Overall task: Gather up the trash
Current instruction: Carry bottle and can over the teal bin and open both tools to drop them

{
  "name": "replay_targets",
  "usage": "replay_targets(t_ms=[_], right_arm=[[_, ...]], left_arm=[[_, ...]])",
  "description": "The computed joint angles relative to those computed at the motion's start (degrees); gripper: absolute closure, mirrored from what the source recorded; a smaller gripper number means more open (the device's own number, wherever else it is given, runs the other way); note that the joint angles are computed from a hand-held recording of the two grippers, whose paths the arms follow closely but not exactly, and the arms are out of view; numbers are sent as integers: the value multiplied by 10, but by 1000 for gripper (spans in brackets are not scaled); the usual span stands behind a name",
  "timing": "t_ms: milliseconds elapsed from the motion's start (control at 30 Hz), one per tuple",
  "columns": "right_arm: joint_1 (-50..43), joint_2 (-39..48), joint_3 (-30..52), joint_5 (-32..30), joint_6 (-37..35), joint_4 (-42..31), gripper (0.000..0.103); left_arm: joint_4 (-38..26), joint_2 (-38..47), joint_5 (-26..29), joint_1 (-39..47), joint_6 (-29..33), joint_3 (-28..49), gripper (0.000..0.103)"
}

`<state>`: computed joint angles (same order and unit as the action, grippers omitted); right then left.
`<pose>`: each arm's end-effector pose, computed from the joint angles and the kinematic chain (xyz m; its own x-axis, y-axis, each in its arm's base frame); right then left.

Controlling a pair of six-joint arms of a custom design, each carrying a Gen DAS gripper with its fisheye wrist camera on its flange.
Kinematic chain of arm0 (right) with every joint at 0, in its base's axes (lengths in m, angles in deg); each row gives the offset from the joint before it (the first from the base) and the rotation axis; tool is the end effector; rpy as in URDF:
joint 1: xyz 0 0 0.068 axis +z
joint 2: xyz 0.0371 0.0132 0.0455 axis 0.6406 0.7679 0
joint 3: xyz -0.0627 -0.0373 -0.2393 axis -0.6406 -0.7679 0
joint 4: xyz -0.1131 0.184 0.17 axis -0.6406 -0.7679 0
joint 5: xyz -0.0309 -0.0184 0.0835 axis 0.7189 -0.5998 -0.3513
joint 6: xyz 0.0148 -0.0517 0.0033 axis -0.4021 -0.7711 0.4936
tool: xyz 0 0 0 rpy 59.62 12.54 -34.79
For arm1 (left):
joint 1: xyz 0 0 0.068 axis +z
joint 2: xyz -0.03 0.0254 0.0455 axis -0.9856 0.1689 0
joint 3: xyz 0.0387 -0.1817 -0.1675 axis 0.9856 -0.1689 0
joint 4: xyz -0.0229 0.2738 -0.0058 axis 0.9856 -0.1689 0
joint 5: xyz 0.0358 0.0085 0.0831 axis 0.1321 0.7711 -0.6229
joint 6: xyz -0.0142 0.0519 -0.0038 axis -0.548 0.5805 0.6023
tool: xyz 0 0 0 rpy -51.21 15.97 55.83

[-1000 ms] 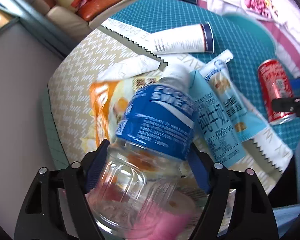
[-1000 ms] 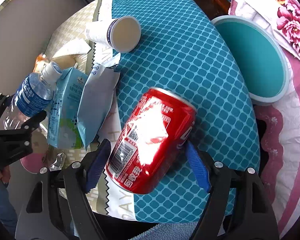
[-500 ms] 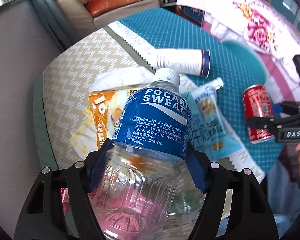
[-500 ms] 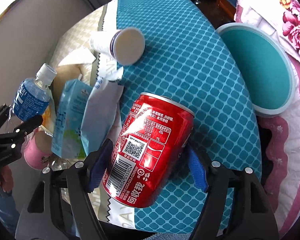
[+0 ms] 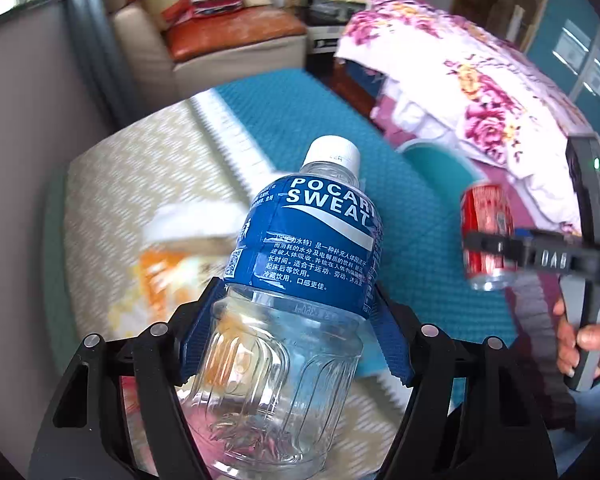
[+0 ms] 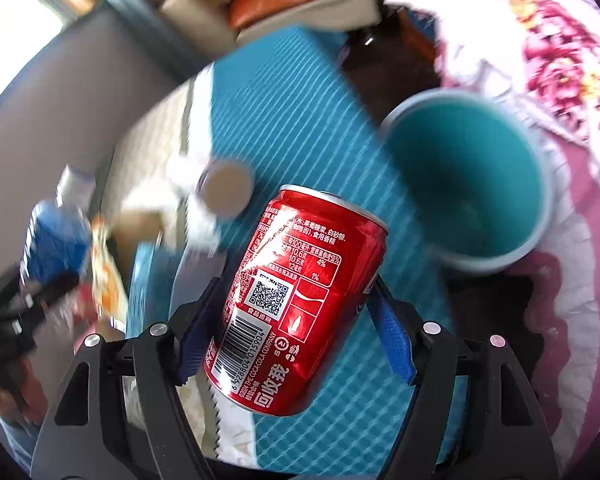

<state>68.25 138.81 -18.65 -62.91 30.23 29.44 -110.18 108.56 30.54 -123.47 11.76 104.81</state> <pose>0.1675 0.0939 0.1377 -0.9048 0.2327 -0.3567 0.0839 0.9185 0.3864 0.1727 -0.1544 0.2104 -0.8162 0.3173 -0.4829 0.3729 0.9276 -0.0207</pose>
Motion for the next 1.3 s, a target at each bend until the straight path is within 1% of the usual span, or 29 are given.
replay_targets(t_ms=[100, 167, 200, 300, 433, 500, 567, 600, 667, 767, 933, 967, 1000, 1200, 1300], right_arm=[[-128, -71, -5, -27, -63, -52, 34], [-201, -91, -2, -44, -103, -74, 34], [-248, -96, 1, -56, -131, -84, 34], [-353, -88, 9, -89, -198, -91, 34], [-449, -54, 8, -126, -252, -67, 34], [-490, -23, 7, -145, -276, -44, 34], [-538, 14, 18, -170, -315, -37, 34], [-550, 34, 21, -173, -324, -26, 34], [-564, 53, 25, -172, -335, -16, 34], [-580, 94, 37, -173, -349, 3, 34], [-594, 152, 56, -173, -360, 35, 34], [-596, 165, 59, -174, -361, 42, 34], [-596, 173, 60, -174, -361, 46, 34], [-590, 220, 63, -177, -357, 73, 34], [-585, 227, 63, -175, -357, 77, 34]], left_arm=[[43, 88, 7, -34, -16, 45, 31], [71, 158, 13, -56, -24, 86, 31], [79, 201, 18, -65, -26, 118, 31], [90, 293, 30, -81, -20, 192, 31], [76, 441, 38, -104, -4, 334, 31], [55, 521, 46, -109, 2, 418, 31], [40, 577, 52, -114, 4, 477, 31], [34, 602, 53, -116, 5, 503, 31], [10, 667, 59, -121, 7, 579, 31], [-12, 730, 69, -123, 8, 651, 31], [-43, 798, 72, -126, 0, 732, 30], [-42, 801, 70, -127, -1, 734, 27], [-37, 801, 68, -127, -1, 733, 23], [-20, 789, 62, -124, -5, 710, 23], [1, 759, 64, -120, -10, 667, 23]])
